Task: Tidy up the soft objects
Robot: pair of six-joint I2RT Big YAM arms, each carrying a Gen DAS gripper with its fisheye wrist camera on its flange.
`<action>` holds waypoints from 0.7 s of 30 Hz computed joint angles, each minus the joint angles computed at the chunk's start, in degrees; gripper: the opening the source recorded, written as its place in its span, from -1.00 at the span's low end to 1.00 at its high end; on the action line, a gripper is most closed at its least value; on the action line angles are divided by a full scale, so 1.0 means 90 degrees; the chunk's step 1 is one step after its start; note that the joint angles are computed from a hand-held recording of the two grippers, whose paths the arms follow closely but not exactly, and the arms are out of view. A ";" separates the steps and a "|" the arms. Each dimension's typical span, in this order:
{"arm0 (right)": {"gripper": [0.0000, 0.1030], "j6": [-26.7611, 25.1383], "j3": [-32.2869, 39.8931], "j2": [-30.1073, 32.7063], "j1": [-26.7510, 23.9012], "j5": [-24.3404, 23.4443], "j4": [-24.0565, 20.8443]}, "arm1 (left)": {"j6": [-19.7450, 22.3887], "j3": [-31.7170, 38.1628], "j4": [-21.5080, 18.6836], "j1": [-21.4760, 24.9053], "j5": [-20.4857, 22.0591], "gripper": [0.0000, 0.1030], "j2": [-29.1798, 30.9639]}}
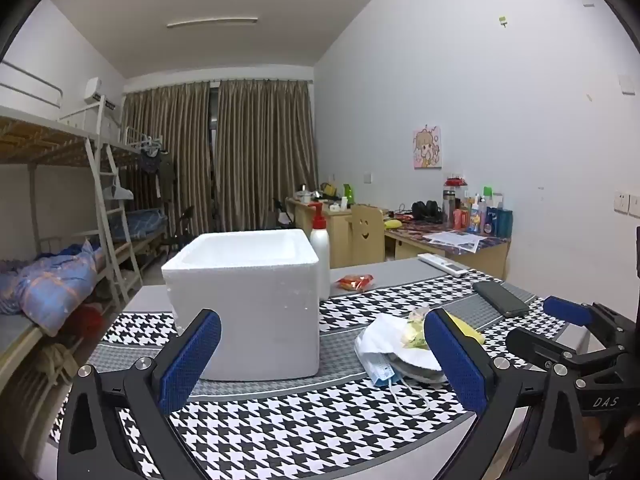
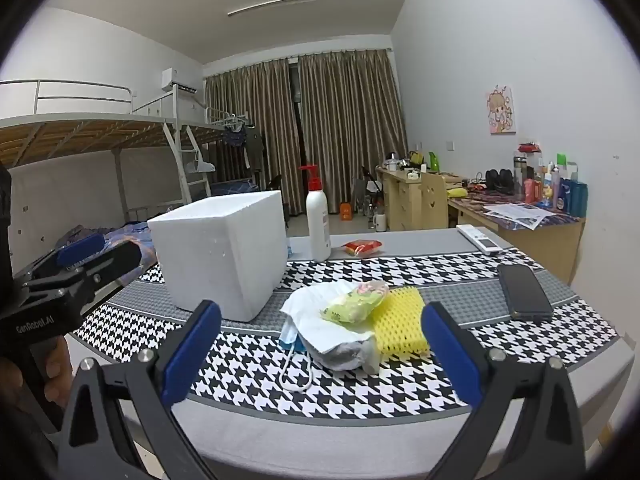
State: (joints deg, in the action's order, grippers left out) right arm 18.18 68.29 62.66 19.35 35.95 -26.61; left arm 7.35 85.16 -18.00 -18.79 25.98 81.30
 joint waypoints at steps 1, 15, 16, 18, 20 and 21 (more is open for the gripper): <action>0.97 -0.0003 0.0008 0.0012 0.0007 0.0012 -0.0004 | 0.0025 0.0009 -0.0041 -0.0014 -0.0026 0.98 0.0004; 0.97 0.0009 -0.0005 -0.0074 -0.0030 -0.0024 -0.0005 | 0.0065 0.0063 -0.0153 -0.0034 0.0007 0.98 0.0013; 0.97 0.0009 -0.0002 -0.0077 -0.0001 0.0019 -0.0002 | 0.0064 0.0077 -0.0201 -0.0032 0.0047 0.98 0.0023; 0.97 -0.0017 0.0014 -0.0070 0.0000 0.0024 -0.0002 | 0.0046 0.0116 -0.0272 -0.0024 0.0088 0.98 0.0053; 0.97 -0.0014 0.0006 -0.0080 -0.0004 0.0027 0.0011 | 0.0039 0.0116 -0.0274 -0.0023 0.0099 0.98 0.0055; 0.97 -0.0007 0.0004 -0.0079 0.0003 0.0036 0.0017 | 0.0036 0.0111 -0.0273 -0.0023 0.0106 0.98 0.0050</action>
State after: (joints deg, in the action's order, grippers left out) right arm 18.12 68.32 61.96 19.38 36.27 -26.45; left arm 7.67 86.16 -20.45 -19.00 26.93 81.75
